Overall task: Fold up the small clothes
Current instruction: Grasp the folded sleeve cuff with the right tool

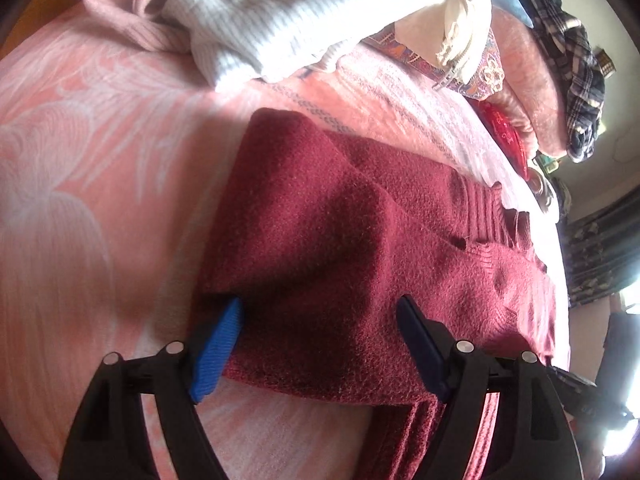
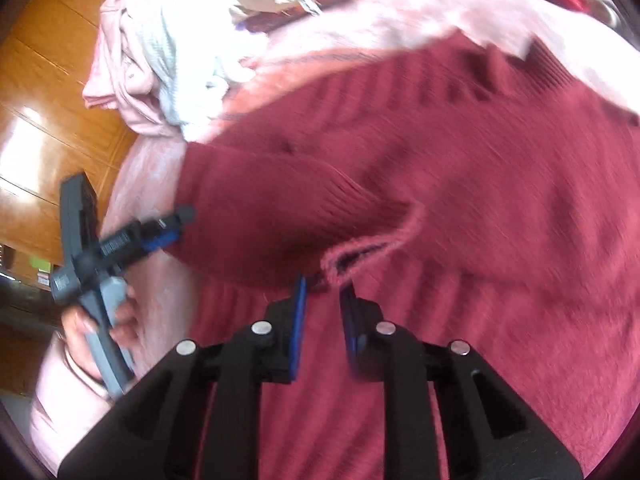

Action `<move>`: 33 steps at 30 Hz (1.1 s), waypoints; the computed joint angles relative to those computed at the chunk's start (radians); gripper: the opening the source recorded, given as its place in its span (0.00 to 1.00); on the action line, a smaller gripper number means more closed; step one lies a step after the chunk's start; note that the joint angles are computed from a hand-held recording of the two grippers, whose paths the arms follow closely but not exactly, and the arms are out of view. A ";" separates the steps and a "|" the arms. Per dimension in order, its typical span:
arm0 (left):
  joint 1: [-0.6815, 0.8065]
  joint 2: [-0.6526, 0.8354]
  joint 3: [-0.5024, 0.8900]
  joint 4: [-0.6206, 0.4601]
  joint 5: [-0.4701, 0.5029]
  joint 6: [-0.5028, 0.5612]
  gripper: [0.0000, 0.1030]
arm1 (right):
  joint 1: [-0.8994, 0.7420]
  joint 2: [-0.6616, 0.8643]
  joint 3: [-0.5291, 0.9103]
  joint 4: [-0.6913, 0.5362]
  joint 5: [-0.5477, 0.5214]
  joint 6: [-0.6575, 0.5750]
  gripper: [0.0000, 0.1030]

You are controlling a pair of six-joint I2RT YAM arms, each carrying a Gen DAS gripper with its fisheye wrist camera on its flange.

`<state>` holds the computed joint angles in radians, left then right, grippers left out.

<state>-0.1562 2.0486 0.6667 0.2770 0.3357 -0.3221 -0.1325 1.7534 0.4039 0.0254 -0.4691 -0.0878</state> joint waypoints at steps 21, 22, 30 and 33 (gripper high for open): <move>0.062 -0.139 -0.092 -0.028 0.077 -0.029 0.82 | -0.023 0.260 0.191 0.021 -0.116 0.097 0.19; 0.059 -0.138 -0.093 -0.026 0.075 -0.032 0.82 | -0.020 0.259 0.194 0.016 -0.128 0.095 0.07; 0.036 -0.159 -0.099 -0.010 0.055 -0.077 0.82 | -0.100 0.046 0.172 -0.141 -0.178 -0.033 0.06; 0.009 -0.173 -0.088 -0.023 0.037 -0.087 0.82 | -0.183 -0.039 0.194 -0.270 -0.196 -0.127 0.06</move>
